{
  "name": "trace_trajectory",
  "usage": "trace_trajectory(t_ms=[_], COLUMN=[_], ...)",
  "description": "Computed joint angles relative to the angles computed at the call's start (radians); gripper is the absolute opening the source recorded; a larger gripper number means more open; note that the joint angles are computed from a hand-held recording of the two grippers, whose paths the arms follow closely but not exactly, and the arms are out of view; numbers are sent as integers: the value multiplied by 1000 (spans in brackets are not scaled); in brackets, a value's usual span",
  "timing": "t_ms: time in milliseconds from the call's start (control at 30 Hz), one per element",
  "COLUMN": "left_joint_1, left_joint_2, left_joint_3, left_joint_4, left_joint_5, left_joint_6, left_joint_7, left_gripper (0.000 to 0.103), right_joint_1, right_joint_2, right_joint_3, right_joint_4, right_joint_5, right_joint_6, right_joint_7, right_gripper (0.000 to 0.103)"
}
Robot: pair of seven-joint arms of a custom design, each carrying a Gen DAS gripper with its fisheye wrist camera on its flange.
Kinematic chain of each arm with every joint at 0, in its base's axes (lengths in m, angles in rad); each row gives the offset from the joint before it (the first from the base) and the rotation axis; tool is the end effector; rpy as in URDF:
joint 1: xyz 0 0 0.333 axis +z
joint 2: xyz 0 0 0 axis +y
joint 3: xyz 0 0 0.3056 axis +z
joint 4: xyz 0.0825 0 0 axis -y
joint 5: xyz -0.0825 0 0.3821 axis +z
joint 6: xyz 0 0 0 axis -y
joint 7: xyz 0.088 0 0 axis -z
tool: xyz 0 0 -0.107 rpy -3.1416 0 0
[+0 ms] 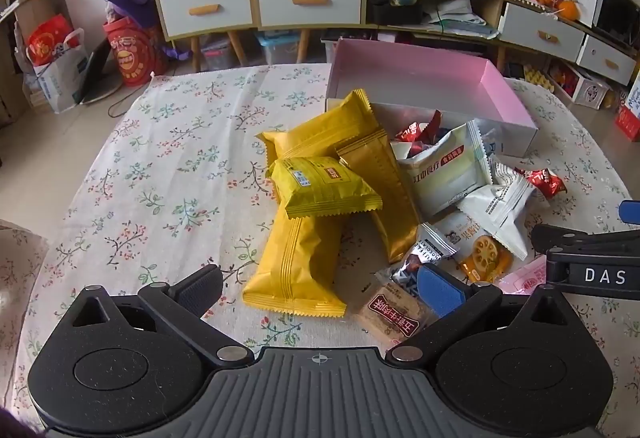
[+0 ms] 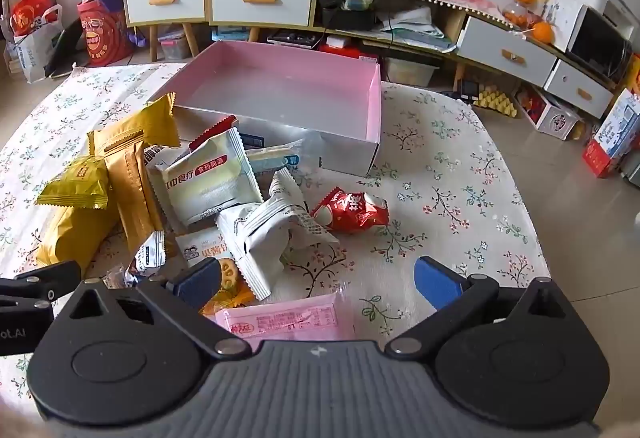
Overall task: Organize snacks
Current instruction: 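Move the left gripper toward the yellow snack packet on the pile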
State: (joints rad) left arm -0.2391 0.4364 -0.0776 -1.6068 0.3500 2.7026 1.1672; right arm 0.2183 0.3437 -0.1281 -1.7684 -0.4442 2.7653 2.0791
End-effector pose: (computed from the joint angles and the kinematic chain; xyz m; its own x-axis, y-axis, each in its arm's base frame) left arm 0.6793 -0.2257 0.4433 -0.1509 -0.9882 -0.0269 -0.7599 0.1334 -0.6362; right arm 0.6777 0.0891 0.4326 -0.0743 -0.9916 0.1054 -0.7617 -0.0118 -0.6478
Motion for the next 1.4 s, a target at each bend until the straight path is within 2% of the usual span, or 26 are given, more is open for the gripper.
trace_trajectory(t_ms=[367, 533, 933, 1400], left_joint_1=[23, 0, 25, 21], left_joint_2=[-4, 14, 22, 23], left_joint_3=[-20, 6, -17, -10], left_joint_4=[5, 33, 46, 45], left_joint_5=[-47, -22, -71, -77], left_joint_6=[-11, -18, -26, -10], left_joint_7=[27, -19, 14, 15], left_gripper=[103, 103, 103, 103], right_joint_1=[7, 2, 25, 19], right_joint_2=[1, 6, 16, 15], right_joint_3=[-9, -12, -36, -25], right_joint_4=[-3, 7, 20, 21], right_joint_5=[-30, -22, -78, -78], right_joint_6=[3, 9, 23, 17], right_joint_7=[22, 28, 71, 65], right_gripper=[103, 103, 103, 103])
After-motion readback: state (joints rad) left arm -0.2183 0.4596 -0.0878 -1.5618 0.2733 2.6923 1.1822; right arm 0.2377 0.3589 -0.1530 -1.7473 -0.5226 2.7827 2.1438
